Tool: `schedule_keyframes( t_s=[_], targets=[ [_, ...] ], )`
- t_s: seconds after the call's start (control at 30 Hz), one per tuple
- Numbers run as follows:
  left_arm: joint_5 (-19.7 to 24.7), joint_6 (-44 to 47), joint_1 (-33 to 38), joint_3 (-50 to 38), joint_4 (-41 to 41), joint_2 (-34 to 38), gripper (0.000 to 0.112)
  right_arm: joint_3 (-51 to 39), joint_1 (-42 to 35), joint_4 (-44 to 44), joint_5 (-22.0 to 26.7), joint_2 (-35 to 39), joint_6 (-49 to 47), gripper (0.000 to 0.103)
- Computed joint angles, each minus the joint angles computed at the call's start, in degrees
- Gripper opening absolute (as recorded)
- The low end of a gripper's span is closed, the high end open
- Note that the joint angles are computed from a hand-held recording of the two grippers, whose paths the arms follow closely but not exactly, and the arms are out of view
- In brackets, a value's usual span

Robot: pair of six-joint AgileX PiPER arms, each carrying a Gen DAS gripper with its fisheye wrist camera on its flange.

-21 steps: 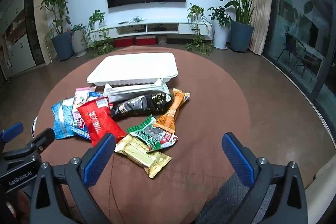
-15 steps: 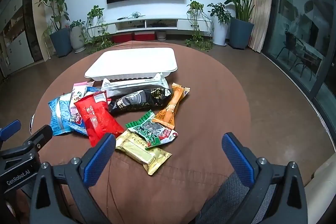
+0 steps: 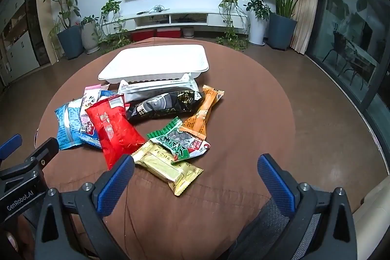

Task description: Organize snacks

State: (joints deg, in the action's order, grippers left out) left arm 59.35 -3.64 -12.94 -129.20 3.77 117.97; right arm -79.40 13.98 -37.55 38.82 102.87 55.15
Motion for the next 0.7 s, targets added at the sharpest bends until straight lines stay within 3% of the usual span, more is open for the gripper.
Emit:
schedule_keyframes(
  t_s=[0.7],
  targets=[
    [0.2, 0.1, 0.0, -0.1, 0.3, 0.8, 0.103, -1.2, 0.0, 2.8, 1.4, 1.2, -3.1, 0.103]
  ],
)
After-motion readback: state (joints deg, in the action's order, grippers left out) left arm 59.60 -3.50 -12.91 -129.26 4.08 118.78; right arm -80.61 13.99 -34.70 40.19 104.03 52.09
